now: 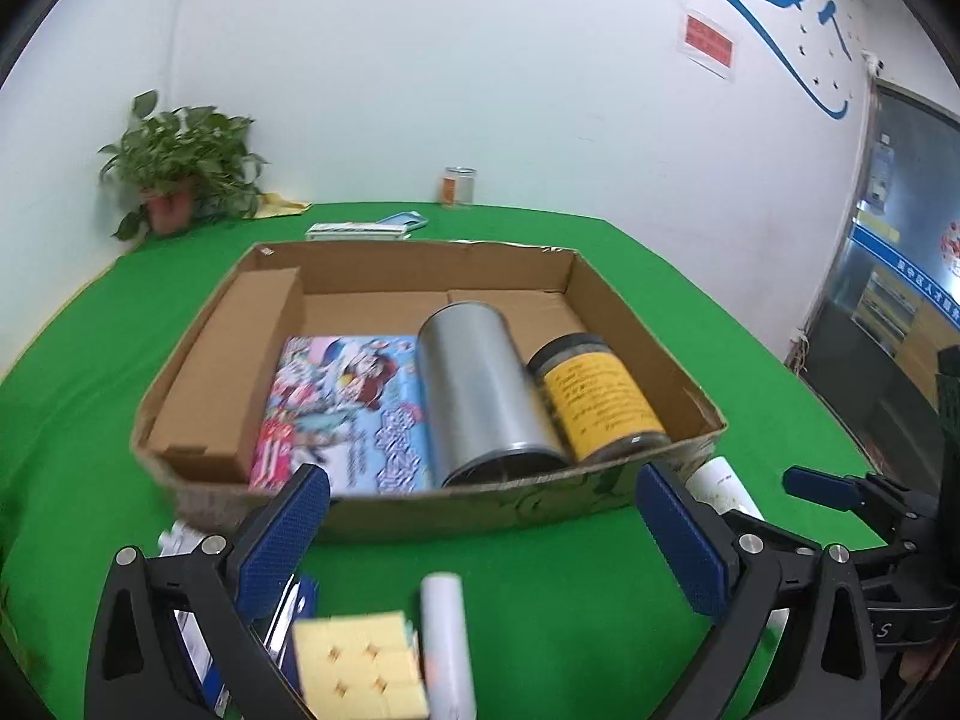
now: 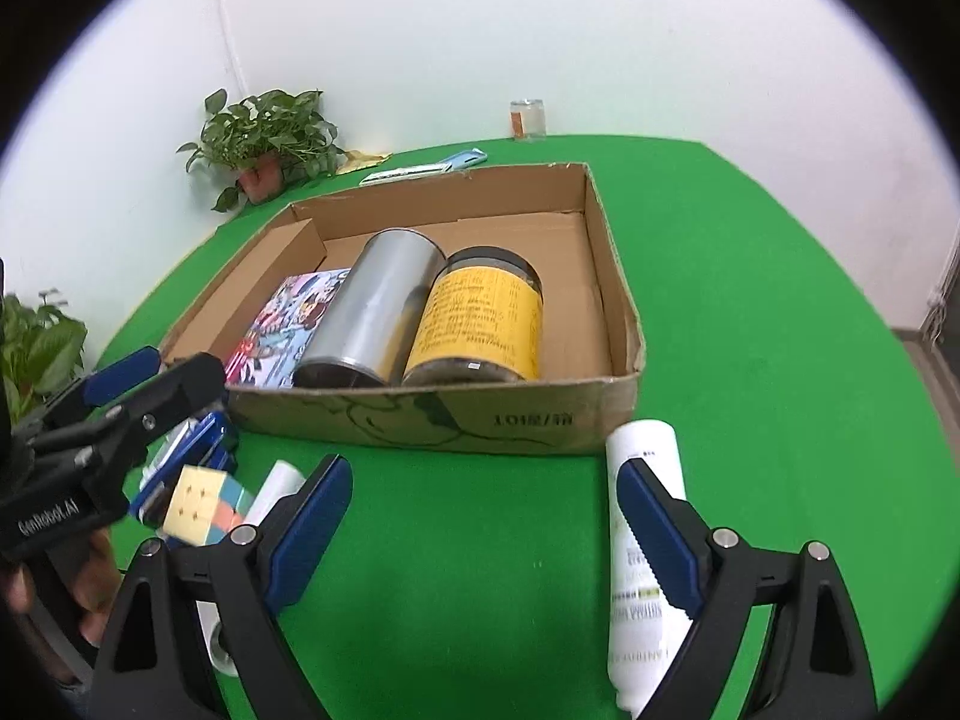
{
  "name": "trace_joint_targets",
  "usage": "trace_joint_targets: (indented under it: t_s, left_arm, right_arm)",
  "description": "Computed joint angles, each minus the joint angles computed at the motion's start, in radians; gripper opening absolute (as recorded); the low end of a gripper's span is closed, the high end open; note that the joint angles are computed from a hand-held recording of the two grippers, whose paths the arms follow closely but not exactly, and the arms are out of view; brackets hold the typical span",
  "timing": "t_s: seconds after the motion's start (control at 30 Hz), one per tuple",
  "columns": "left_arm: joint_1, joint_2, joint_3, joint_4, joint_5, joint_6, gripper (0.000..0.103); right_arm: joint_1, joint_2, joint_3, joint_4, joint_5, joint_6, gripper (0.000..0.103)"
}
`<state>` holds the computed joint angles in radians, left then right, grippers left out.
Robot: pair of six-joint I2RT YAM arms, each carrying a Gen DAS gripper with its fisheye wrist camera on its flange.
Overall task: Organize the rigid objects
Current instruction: 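Withdraw the left gripper and move it to the white spray bottle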
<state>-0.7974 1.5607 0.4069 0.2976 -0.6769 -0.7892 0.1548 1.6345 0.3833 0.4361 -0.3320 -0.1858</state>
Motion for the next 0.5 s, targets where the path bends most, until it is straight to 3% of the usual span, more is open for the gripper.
trace_joint_targets:
  t_s: [0.17,0.5]
  left_arm:
    - [-0.101,-0.085,-0.047,-0.143,-0.094,-0.159,0.103]
    - [-0.325,-0.241,-0.056,-0.535,-0.262,-0.520,0.103]
  right_arm:
    - [0.011,-0.108,-0.081,0.011,0.007,-0.004,0.090]
    - [0.131,-0.292,-0.231,0.038,0.078,0.067,0.090]
